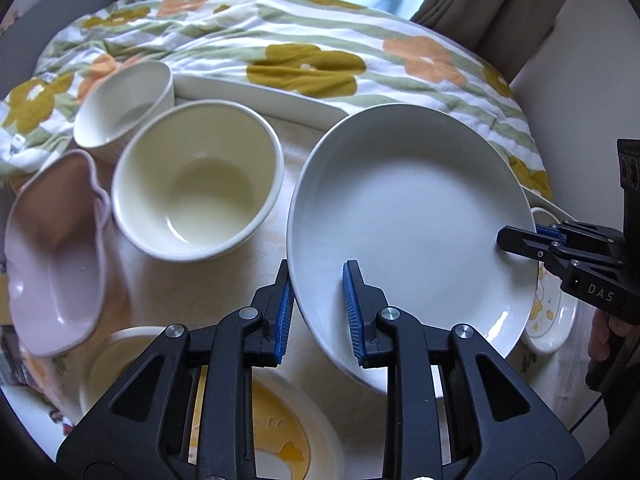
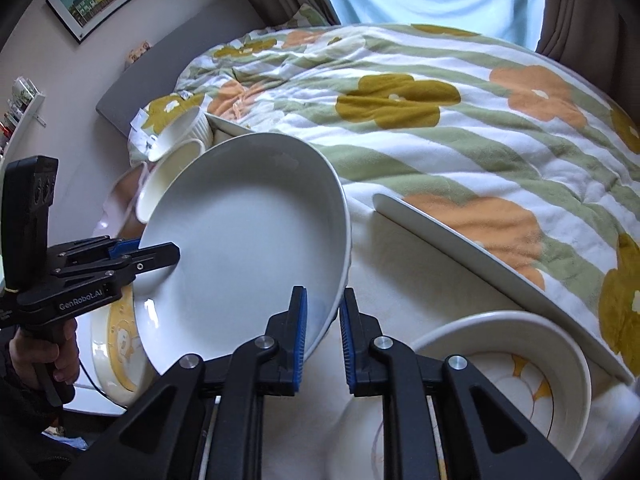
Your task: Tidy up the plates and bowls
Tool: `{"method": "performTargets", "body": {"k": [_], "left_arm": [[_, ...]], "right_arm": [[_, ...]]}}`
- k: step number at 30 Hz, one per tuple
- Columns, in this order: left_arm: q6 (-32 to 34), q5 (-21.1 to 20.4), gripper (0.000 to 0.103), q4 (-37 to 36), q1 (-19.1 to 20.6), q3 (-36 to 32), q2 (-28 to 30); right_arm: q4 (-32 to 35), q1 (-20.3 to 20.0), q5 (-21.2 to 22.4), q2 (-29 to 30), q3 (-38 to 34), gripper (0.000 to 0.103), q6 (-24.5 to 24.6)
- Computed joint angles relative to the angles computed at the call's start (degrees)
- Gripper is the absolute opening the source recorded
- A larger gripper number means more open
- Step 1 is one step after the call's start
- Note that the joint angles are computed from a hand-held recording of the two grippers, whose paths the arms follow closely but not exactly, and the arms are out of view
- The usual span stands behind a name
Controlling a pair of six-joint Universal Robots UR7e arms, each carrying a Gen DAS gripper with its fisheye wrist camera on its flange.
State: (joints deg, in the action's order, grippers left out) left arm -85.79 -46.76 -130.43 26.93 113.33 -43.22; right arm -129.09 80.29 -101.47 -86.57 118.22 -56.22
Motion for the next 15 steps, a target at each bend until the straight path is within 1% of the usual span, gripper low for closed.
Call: {"method": "performTargets", "body": {"k": [4,7,10,15], "left_arm": [[-0.5,0.1,0.021,0.7,-3.2,3.1,-3.9],[-0.2,-0.3,0.021,2.2,-6.4,6.3,-7.9],[0.6,-1.5,0.021,3.4,-9.3,9.6,-11.9],[2.6,-4.5,0.021,4.3,-14.1,15.6,-18.5]], "right_arm": [[-0.1,1.5,1.2,-5.7,3.5,0.015,2.5],[-1.0,2.8,1.7,-11.0,7.6,0.015,4.7],[-1.8,4.0,1.8,-16.5,12.2,0.015,8.4],[-3.5,6.0,-0.2,-25.9,20.8,0.015,15.1]]}}
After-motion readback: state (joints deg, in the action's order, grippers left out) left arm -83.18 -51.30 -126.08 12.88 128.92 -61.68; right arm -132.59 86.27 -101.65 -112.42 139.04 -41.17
